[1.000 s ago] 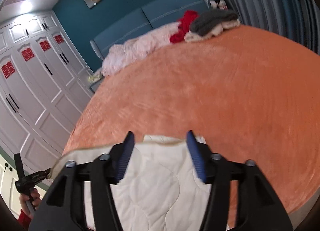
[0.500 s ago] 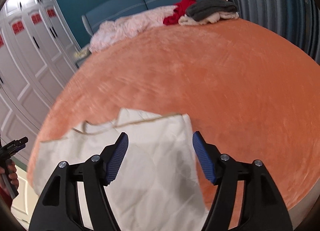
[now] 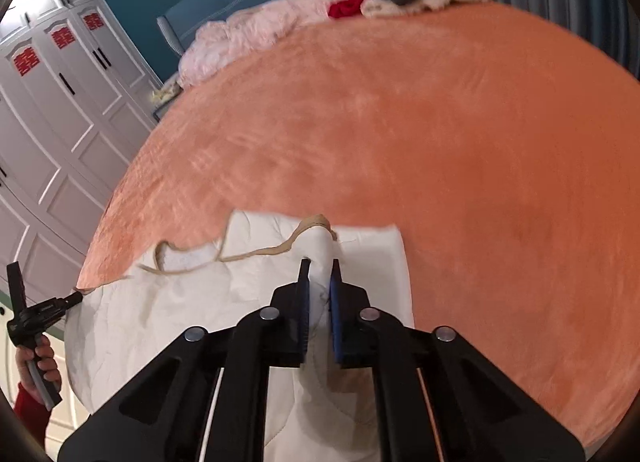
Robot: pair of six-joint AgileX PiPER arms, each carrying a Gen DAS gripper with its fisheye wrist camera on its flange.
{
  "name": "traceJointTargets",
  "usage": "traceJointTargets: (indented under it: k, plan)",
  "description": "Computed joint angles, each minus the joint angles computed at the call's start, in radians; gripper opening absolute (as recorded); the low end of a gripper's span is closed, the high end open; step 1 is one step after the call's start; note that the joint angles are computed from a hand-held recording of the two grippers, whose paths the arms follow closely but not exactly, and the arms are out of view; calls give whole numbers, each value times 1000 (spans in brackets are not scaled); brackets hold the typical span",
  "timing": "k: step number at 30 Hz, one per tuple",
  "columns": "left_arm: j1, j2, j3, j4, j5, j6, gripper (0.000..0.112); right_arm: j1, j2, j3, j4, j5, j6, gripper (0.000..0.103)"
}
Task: Fold large clothes
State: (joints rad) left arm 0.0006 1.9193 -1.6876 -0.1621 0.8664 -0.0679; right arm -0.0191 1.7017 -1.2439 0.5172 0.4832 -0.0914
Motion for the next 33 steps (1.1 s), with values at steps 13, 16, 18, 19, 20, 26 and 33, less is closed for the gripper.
traceJointTargets:
  k: [13, 16, 18, 19, 20, 26, 33]
  plan:
    - [-69, 244, -326, 217, 92, -172, 6, 28, 194, -213, -284, 13, 303, 7]
    - [-82, 265, -268, 271, 49, -209, 7, 32, 235, -214, -299, 9, 318, 7]
    - [-83, 270, -229, 288, 15, -222, 9, 27, 261, -210, -282, -2, 307, 7]
    - [-84, 274, -213, 296, -3, -228, 10, 26, 267, -205, -277, -8, 303, 8]
    - [-86, 270, -189, 306, -27, -237, 11, 27, 276, -200, -274, -16, 301, 8]
    - [-120, 257, -91, 431, -131, -332, 15, 80, 289, -167, -472, -73, 449, 9]
    - [-129, 224, -103, 504, -65, -411, 44, 98, 260, -180, -621, -28, 602, 31]
